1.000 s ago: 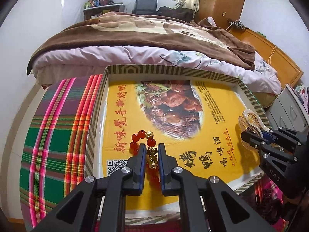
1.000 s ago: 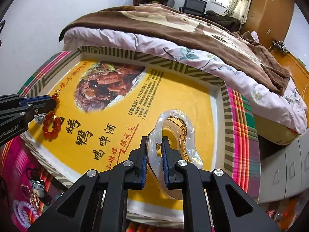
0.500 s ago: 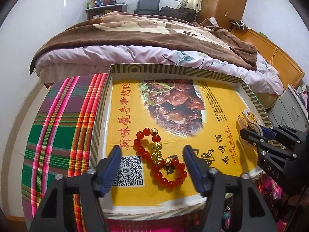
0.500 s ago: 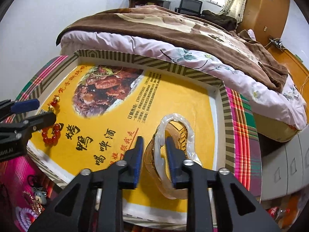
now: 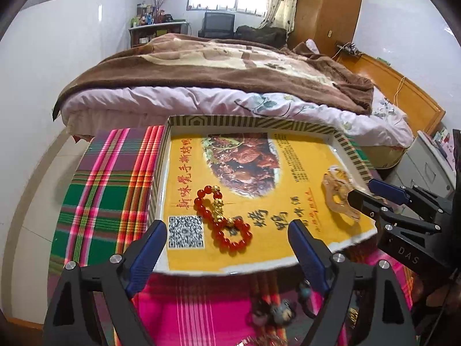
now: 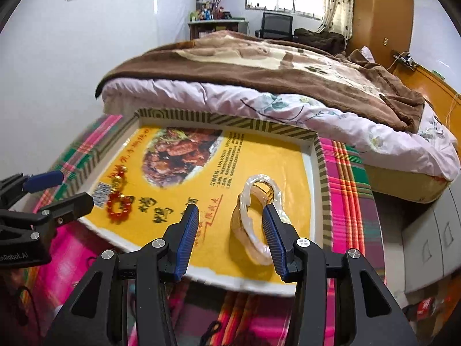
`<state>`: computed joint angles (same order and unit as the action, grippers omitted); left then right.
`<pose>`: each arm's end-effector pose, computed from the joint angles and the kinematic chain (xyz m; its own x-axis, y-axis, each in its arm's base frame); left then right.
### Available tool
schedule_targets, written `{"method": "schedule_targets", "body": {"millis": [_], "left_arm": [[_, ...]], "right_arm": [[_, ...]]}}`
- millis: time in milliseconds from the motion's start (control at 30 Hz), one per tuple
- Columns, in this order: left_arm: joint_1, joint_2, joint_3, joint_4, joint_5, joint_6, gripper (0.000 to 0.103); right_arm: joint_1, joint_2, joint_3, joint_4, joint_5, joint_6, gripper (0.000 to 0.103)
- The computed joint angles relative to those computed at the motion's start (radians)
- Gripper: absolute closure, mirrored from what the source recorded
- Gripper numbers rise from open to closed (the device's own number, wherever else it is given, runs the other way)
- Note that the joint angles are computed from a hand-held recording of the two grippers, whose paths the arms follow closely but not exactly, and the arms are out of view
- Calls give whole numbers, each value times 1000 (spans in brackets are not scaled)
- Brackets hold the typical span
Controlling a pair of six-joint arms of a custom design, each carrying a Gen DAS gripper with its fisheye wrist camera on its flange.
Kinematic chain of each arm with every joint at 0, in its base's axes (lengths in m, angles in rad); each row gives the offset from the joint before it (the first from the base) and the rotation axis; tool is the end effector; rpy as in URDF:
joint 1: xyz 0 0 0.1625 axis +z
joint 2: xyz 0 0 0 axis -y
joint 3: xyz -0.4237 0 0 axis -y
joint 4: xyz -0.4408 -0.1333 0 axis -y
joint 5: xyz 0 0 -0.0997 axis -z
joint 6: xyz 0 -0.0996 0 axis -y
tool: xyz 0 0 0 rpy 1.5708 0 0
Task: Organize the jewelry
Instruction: 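Withdraw the left gripper while the right grasps the black band bracelet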
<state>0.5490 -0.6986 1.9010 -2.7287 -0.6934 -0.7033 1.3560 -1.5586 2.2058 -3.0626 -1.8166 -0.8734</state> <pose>-0.3852 -0.4817 -0.0443 -0.7833 0.0923 -0.6148 0.4532 0.7618 -0.4630 0.0010 -0.5071 0.3308 -0.6922 -0.2504 0.6769 -0.6058 0.7114 -0.3563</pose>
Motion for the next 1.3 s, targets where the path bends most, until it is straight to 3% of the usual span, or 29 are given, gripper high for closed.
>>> {"method": "schedule_targets", "body": {"millis": [400,767,967,1133,1300], "left_arm": [[-132,-85,118,58,39,-115,17],[-221,-182,314,-13,-5,-237,17],[-238,-204,387,-30,-44,-313,17],[-233,-193,409,-23,-85,-358,17],[-221,-157,400,-39,-123,-350,17]], "right_arm": [[-69,-240,141,68,151,16,56],[-304,-533,273,217,365,-108,56],[-408,-582,301,240,372,-147,56],[-479,-574,301,269,366,-132,56],[-461,-522,298,215,312,-130,56]]}}
